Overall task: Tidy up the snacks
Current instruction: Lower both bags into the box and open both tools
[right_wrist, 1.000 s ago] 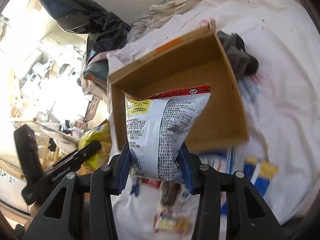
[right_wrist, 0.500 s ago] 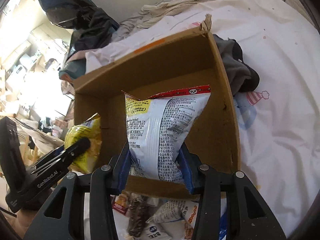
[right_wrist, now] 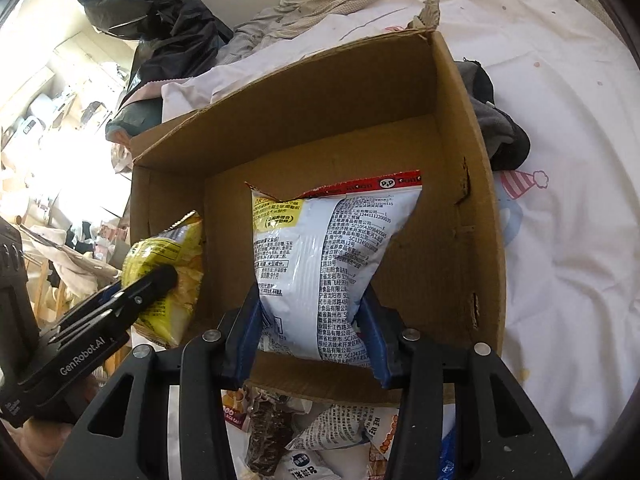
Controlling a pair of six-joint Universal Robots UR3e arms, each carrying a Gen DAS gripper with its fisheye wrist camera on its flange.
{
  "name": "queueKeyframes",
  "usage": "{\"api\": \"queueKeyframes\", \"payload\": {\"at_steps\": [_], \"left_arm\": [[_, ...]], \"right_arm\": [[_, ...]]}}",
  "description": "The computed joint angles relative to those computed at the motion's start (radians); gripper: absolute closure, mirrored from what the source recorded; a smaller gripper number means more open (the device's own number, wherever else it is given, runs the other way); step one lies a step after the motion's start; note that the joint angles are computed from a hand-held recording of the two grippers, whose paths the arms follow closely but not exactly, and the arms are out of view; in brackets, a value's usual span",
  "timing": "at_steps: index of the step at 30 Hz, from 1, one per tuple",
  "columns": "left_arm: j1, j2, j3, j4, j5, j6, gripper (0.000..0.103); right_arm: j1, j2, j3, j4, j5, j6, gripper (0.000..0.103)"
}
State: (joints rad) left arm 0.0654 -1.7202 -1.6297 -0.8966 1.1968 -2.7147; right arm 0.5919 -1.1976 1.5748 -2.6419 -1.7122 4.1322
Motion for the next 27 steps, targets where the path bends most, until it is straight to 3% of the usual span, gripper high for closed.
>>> {"api": "queueKeyframes", "payload": {"at_steps": [8, 13, 14, 15, 27], "left_arm": [[-0.016, 0.014, -0.030, 0.036, 0.004, 0.016, 0.066], [-0.010, 0.035, -0.052, 0.052, -0.005, 0.020, 0.039], [-0.009, 0.040, -0.053, 0.050, -0.006, 0.025, 0.029], [-0.006, 0.044, -0.057, 0.052, -0.009, 0.028, 0.020], [0.043, 0.086, -0.088, 0.044, -0.023, 0.042, 0.017]], "right_arm": [[0.013, 0.006, -0.022, 0.012, -0.047, 0.014, 0.051], [0.012, -0.001, -0.012, -0.006, -0.047, 0.023, 0.037], [0.014, -0.001, -0.013, -0.009, -0.051, 0.023, 0.028], [0.017, -0.001, -0.016, -0.013, -0.058, 0.022, 0.026], [0.020, -0.047, 0.017, -0.022, -0.089, 0.051, 0.025]]}}
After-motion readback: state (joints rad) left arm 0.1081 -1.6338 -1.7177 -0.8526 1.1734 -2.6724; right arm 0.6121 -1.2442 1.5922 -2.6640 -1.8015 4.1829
